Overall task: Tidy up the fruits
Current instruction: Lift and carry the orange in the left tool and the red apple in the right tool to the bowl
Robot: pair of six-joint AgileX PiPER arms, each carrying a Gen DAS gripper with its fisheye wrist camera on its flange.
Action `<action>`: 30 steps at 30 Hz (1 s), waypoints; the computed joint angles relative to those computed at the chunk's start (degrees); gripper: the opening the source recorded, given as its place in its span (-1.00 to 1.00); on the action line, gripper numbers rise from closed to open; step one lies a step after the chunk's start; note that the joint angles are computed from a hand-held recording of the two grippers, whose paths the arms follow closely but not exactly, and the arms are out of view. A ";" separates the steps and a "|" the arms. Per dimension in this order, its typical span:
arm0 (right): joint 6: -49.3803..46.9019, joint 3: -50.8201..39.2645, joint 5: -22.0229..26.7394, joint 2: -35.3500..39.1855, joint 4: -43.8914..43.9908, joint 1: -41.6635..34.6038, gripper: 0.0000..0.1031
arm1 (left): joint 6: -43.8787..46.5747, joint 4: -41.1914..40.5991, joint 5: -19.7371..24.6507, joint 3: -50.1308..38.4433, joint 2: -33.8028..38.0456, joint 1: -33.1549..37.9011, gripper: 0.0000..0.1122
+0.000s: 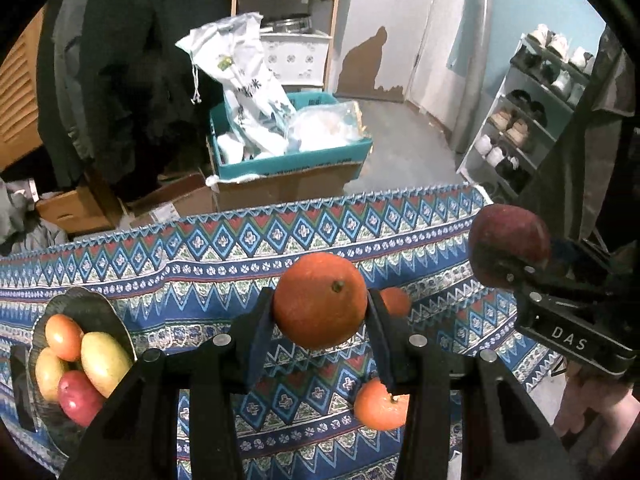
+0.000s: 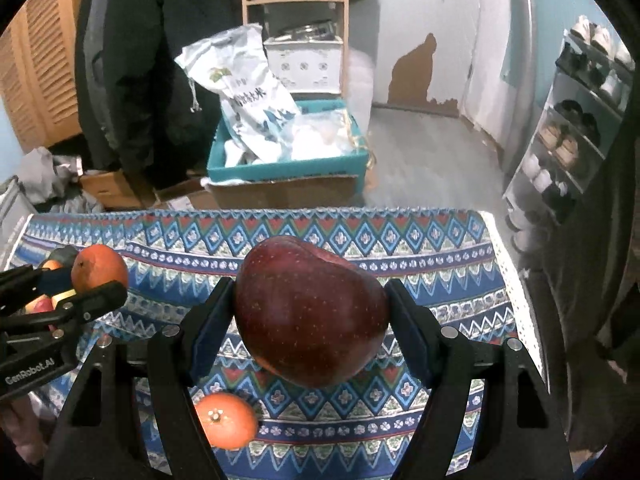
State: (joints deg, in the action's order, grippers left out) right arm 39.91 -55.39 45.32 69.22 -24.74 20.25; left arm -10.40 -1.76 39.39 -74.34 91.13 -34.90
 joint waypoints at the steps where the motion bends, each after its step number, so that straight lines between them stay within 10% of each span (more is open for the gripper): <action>1: 0.29 -0.32 0.35 -0.21 -0.28 0.45 0.47 | 0.02 -0.01 0.01 0.07 -0.48 0.11 -0.19; 30: 5.73 -11.85 3.97 3.75 -5.77 14.92 0.47 | 4.23 -2.13 -0.25 6.21 -12.96 9.44 -0.19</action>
